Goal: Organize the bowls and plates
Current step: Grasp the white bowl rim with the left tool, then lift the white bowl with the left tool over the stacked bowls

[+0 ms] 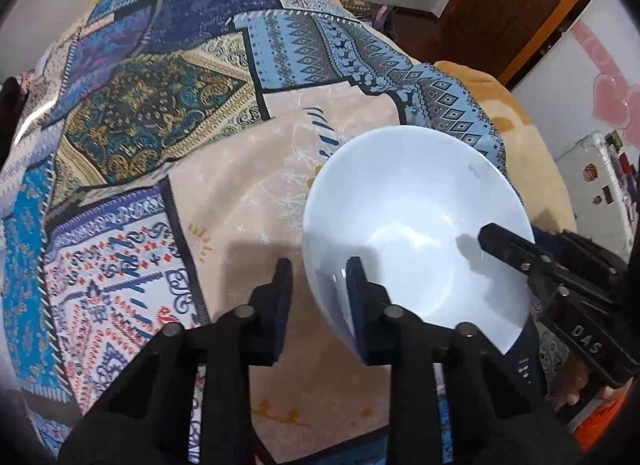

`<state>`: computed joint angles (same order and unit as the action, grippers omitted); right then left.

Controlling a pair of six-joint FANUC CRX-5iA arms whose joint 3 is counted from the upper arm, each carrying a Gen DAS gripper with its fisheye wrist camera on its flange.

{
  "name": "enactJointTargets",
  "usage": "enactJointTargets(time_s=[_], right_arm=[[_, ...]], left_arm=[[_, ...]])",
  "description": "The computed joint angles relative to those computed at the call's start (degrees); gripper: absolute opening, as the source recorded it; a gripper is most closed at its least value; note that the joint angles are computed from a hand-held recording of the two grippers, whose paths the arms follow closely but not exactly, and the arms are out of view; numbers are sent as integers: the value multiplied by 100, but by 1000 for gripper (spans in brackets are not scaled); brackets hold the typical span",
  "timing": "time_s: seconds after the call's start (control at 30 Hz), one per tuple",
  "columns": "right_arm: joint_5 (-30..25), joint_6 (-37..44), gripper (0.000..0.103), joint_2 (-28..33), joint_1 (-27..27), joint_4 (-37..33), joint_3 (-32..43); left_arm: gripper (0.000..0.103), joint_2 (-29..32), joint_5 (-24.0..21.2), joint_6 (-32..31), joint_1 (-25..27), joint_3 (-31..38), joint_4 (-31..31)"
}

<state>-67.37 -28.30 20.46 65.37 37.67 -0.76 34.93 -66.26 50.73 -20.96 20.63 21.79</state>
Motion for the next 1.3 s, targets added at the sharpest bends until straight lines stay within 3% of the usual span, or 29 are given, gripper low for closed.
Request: enactJointTargets(time_s=[0.1,0.43,0.9,1.3], right_arm=[[-54,-3,20,23,5,32,29],[-246,-44,16,101,73,101,197],[-885,74,15,387,360,540,850],[-1284,430,15,851,560,930,1713]], left_arm=[[14,51,-65,-40,-2,24,94],[12,-169,85,-6,35,-218,82],[12,-1314,615,-534,334,-1326,452],[12,-2149,571,-1040,883,-2038,943]])
